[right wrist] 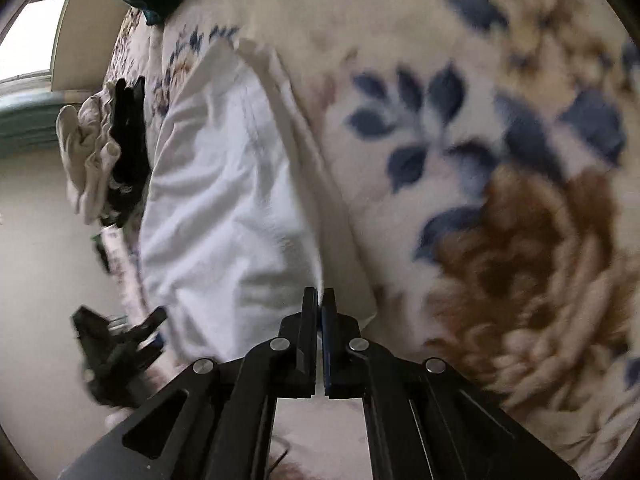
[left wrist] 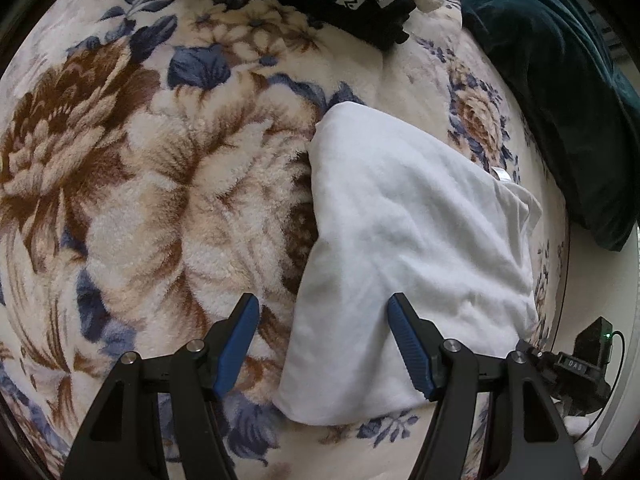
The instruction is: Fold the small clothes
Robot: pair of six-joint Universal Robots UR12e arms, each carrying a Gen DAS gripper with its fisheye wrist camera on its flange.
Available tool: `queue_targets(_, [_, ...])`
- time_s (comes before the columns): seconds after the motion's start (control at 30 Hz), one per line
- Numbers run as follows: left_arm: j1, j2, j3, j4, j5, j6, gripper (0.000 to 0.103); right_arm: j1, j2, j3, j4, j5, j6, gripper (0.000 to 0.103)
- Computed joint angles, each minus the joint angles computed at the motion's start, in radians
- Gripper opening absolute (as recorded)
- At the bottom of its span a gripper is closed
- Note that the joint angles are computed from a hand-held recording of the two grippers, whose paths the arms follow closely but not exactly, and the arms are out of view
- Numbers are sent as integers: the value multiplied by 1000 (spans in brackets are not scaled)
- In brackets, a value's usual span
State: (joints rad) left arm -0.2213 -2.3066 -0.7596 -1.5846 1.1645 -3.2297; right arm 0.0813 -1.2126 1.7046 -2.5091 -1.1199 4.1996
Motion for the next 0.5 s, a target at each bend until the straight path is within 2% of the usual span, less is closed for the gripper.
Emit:
queue_targets(0.03, [0, 1, -1, 4, -2, 3, 65, 0, -9, 2, 17, -33, 5, 2])
queue_targets(0.1, [-2, 1, 6, 13, 15, 11, 73, -11, -14, 1, 35, -19, -19, 2])
queue_targets(0.13, [-2, 1, 9, 20, 17, 8, 73, -16, -10, -18, 92, 3, -59, 2])
queue_targets(0.17, [1, 5, 5, 41, 9, 1, 73, -17, -8, -42, 157, -11, -92, 5])
queue_targets(0.23, [-4, 4, 17, 78, 45, -13, 73, -9, -4, -90, 233, -65, -161, 6])
queue_targets(0.27, [-6, -3, 34, 82, 54, -10, 73, 0, 2, -130, 277, -108, -210, 18])
queue_targets(0.3, [-10, -18, 66, 72, 65, -4, 73, 8, 11, -164, 304, -146, -244, 39])
queue_targets(0.37, [-21, -63, 147, 46, 84, 21, 73, 25, 42, -246, 310, -198, -326, 55])
queue_targets(0.5, [-46, -204, 384, -86, 140, 93, 73, 52, 155, -436, 378, -210, -483, 55])
